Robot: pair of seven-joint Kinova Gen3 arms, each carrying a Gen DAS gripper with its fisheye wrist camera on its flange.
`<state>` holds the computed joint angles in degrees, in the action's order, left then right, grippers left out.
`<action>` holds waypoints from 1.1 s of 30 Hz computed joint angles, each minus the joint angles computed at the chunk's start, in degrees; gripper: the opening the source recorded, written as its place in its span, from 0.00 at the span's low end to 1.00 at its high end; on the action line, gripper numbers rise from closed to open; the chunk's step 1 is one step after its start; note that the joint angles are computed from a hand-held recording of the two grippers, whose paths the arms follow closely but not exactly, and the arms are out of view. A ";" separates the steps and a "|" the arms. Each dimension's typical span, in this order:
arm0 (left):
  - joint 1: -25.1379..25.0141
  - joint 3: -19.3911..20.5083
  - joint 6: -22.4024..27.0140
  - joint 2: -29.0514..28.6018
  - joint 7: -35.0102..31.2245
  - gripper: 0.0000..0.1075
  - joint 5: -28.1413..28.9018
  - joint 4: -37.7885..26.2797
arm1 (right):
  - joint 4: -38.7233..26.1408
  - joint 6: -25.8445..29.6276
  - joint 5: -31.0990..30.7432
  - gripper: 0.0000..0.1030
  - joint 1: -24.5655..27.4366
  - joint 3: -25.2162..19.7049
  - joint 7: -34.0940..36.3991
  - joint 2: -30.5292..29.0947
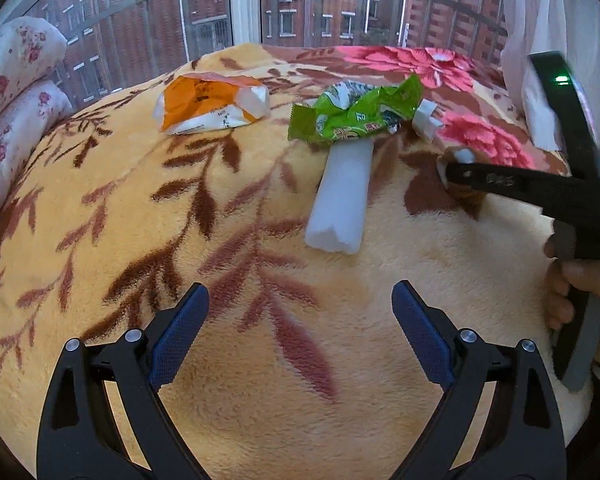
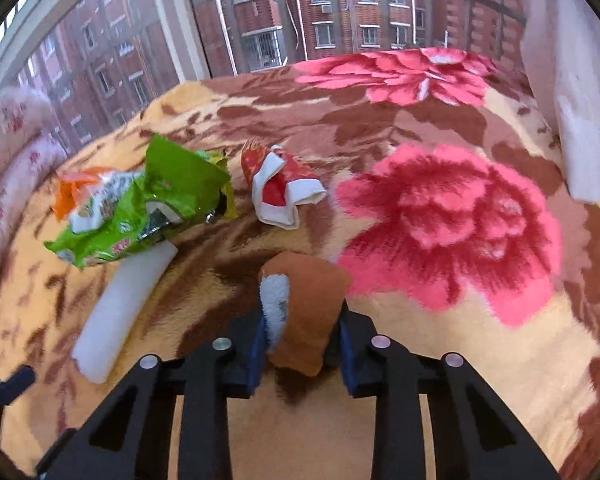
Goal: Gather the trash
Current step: 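Grasp the brown plush piece with the right tool while the left grasps the white foam tube, then carry the plush piece and foam tube down into the orange bin and release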
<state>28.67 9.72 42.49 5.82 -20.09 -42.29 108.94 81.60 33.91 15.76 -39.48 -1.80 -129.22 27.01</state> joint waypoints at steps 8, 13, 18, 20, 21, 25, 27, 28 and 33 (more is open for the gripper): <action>-1.22 -1.52 -1.42 3.51 -6.82 0.84 3.46 -5.63 | 14.96 -12.56 0.93 0.28 -0.02 1.22 -5.89 -9.25; -1.37 -3.53 -1.90 8.01 -11.26 0.84 5.70 -11.19 | 21.30 -20.55 1.70 0.28 0.17 2.49 -9.19 -12.24; -3.48 -4.74 0.19 12.52 -19.22 0.46 14.02 -16.08 | 22.61 -23.41 -2.83 0.28 3.77 -0.20 -5.86 -12.16; -3.99 -5.81 -2.41 11.37 -19.79 0.34 16.46 -14.44 | 23.14 -24.35 -4.77 0.28 5.03 -1.25 -4.04 -12.27; -4.55 -5.85 -4.53 10.24 -19.29 0.29 16.81 -12.87 | 23.34 -24.73 -5.59 0.28 5.31 -1.44 -3.31 -12.28; -2.65 -8.11 -5.98 7.79 -15.34 0.24 16.17 -10.00 | 23.94 -25.99 -8.13 0.28 5.64 -1.49 -0.78 -12.36; -1.83 -7.85 -5.12 5.12 -12.81 0.23 15.13 -7.47 | 24.02 -26.14 -9.10 0.28 5.77 -1.57 0.19 -12.36; -2.03 -7.26 -4.46 4.26 -12.46 0.23 15.02 -6.73 | 23.92 -26.14 -10.20 0.28 7.09 -2.93 1.46 -12.22; -2.64 -3.25 0.39 -2.04 -9.17 0.23 14.33 -0.54 | 22.97 -24.52 -11.51 0.28 5.32 -1.05 2.57 -11.83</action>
